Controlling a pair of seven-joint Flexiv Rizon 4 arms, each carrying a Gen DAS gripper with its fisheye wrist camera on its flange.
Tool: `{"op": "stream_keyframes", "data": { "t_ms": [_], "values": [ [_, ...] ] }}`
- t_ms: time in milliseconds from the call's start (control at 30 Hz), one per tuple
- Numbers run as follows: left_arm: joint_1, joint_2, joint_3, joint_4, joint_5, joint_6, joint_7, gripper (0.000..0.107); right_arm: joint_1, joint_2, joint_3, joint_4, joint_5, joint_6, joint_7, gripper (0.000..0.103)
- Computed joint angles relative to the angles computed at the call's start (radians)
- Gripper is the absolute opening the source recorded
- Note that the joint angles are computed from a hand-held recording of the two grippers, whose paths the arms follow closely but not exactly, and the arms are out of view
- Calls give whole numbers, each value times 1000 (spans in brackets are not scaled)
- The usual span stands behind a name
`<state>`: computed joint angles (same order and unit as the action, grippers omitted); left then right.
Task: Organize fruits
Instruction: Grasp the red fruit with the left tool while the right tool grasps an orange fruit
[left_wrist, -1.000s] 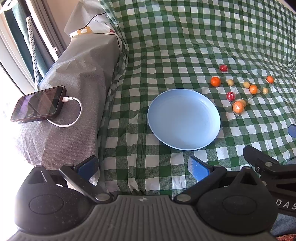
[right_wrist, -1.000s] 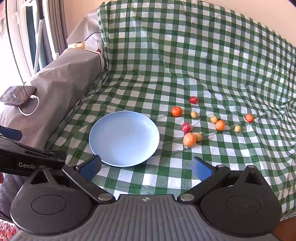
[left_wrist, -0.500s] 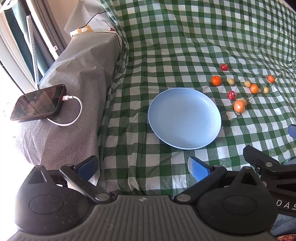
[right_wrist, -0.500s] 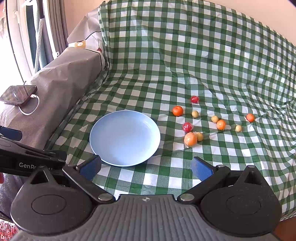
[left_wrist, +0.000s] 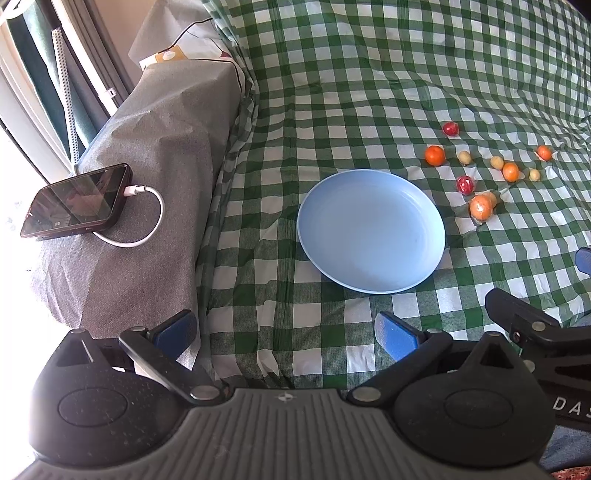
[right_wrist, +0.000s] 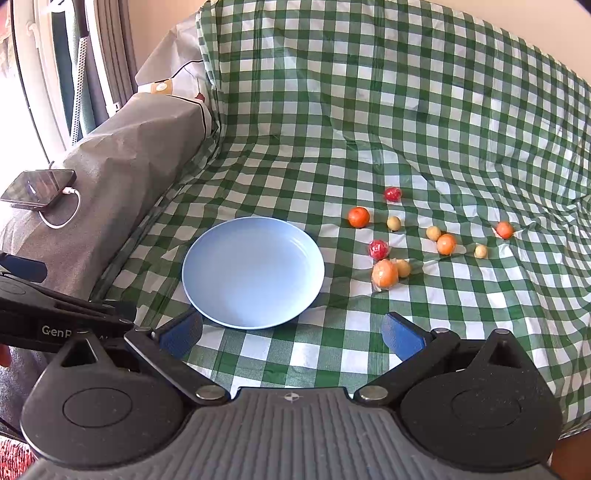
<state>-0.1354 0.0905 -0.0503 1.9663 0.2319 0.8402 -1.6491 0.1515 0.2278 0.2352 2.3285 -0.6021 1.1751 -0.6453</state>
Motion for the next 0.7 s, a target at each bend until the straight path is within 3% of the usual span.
{"op": "stream_keyframes", "data": {
  "t_ms": [133,267,333,400,567,700],
  "values": [
    [-1,-13,-2,-10,-12,-19,7,103,-20,-10,0,12,-27,39,41,103],
    [-13,-38,-8,-22,-34,-13,25,103,-165,-18,1,53,-290,177,312,103],
    [-25,-64,-16,-38,-48,-7,38,103,-246,-25,-13,61,-470,210,467,103],
    [-41,-103,-28,-66,-58,3,49,103,-278,-36,-46,67,-560,203,540,102],
    [-100,-276,-58,-230,-75,-20,88,103,-349,-106,-167,56,-769,221,677,103],
    [-155,-473,-57,-433,-126,-53,82,103,-412,-231,-278,-23,-1014,292,798,102]
  ]
}}
